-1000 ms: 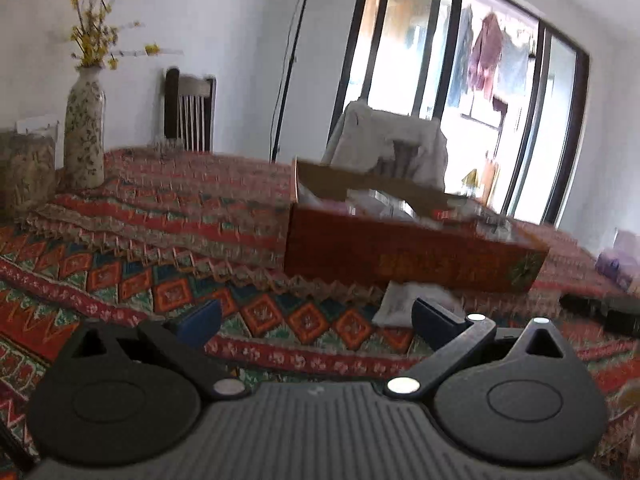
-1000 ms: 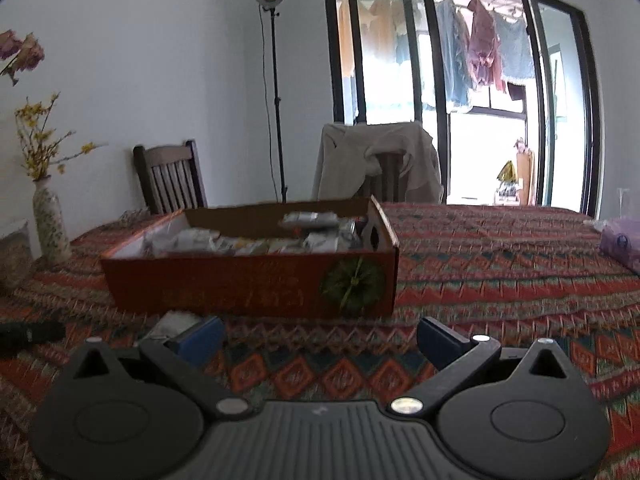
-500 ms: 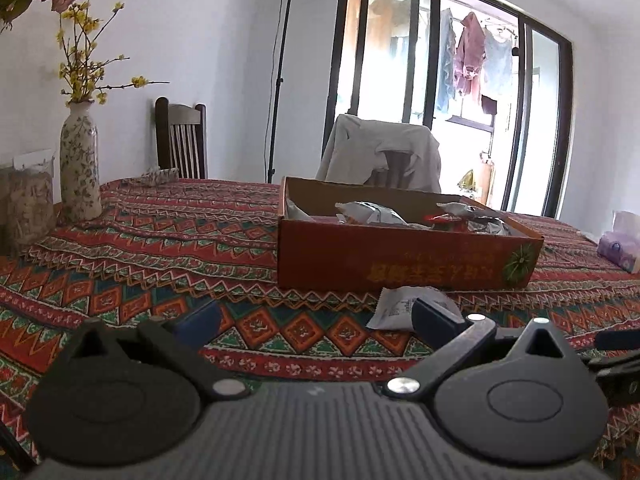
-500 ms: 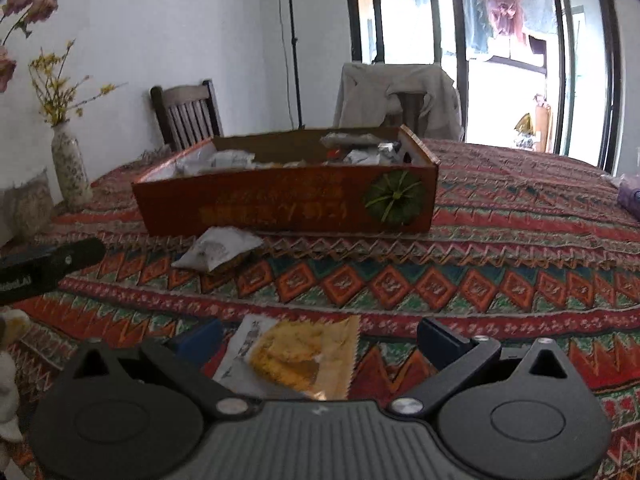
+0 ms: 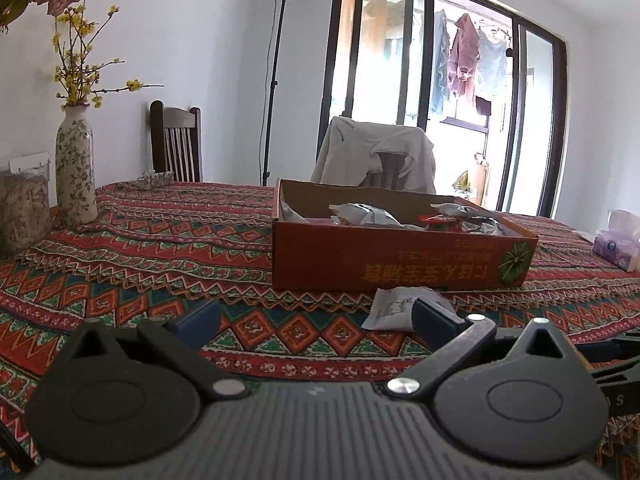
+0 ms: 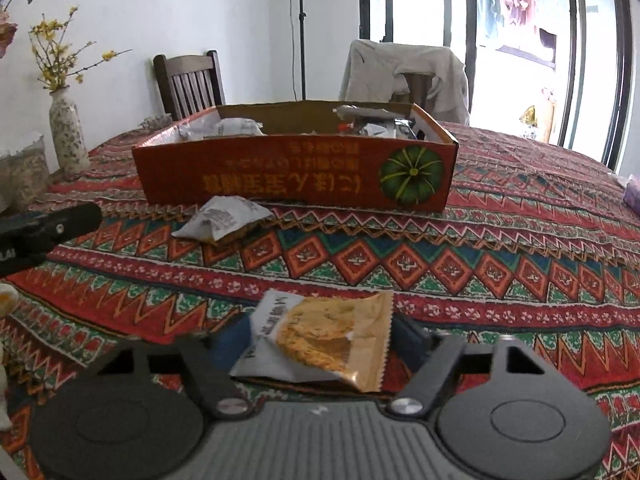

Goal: Organize snacks
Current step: 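Grasp the cracker packet with the right tool and lift it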

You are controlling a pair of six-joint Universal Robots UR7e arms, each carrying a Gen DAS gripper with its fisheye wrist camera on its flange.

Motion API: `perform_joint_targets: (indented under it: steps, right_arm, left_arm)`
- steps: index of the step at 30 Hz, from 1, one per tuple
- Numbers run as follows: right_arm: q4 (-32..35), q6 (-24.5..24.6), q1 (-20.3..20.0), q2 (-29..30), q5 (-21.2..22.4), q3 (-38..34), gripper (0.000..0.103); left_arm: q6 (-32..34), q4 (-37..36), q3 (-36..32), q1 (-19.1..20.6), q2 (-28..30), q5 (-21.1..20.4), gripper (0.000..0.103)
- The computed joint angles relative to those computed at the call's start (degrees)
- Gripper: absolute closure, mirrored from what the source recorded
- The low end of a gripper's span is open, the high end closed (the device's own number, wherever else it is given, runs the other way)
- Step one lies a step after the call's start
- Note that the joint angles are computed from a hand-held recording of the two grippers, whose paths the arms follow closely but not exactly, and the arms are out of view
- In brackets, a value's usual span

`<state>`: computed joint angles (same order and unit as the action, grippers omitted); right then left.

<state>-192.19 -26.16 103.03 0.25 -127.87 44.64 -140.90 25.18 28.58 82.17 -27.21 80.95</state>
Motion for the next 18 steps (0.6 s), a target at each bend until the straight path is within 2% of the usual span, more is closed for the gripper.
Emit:
perform_joint_targets:
  steps: [3,11,13,15,16,18]
  right_arm:
    - [-0.94,-0.86,-0.12,-0.15,0.48,0.48,0.034]
    - [-4.49,-1.84,-0.39,-1.07,2.91,3.12,0.06]
    - [-5.95,-2.47,-0.35,-0.96,3.19,3.07,0.062]
    - [-7.29,-3.21,-0.4,-0.89,3.67,2.87,0.07]
    - [-7.87,-3.35,-0.47,-0.99,4.09,2.91,0.081]
    - [-9.07,-3.65,-0.66,-1.22,5.0,2.8,0.081]
  left_arm:
    - [0.0,0.0,0.0,0.0,0.0,0.0,0.0]
    - [0.33,-0.43,0.43,-0.06,-0.16,-0.02,0.0]
    - [0.39,-0.48,0.48,-0.05,-0.19,0.01,0.0]
    - [0.37,-0.4,0.45,-0.05,-0.18,0.01,0.0]
    - [0.37,-0.4,0.45,-0.05,-0.18,0.01,0.0]
    - [0.4,-0.43,0.46,-0.08,-0.18,-0.06,0.0]
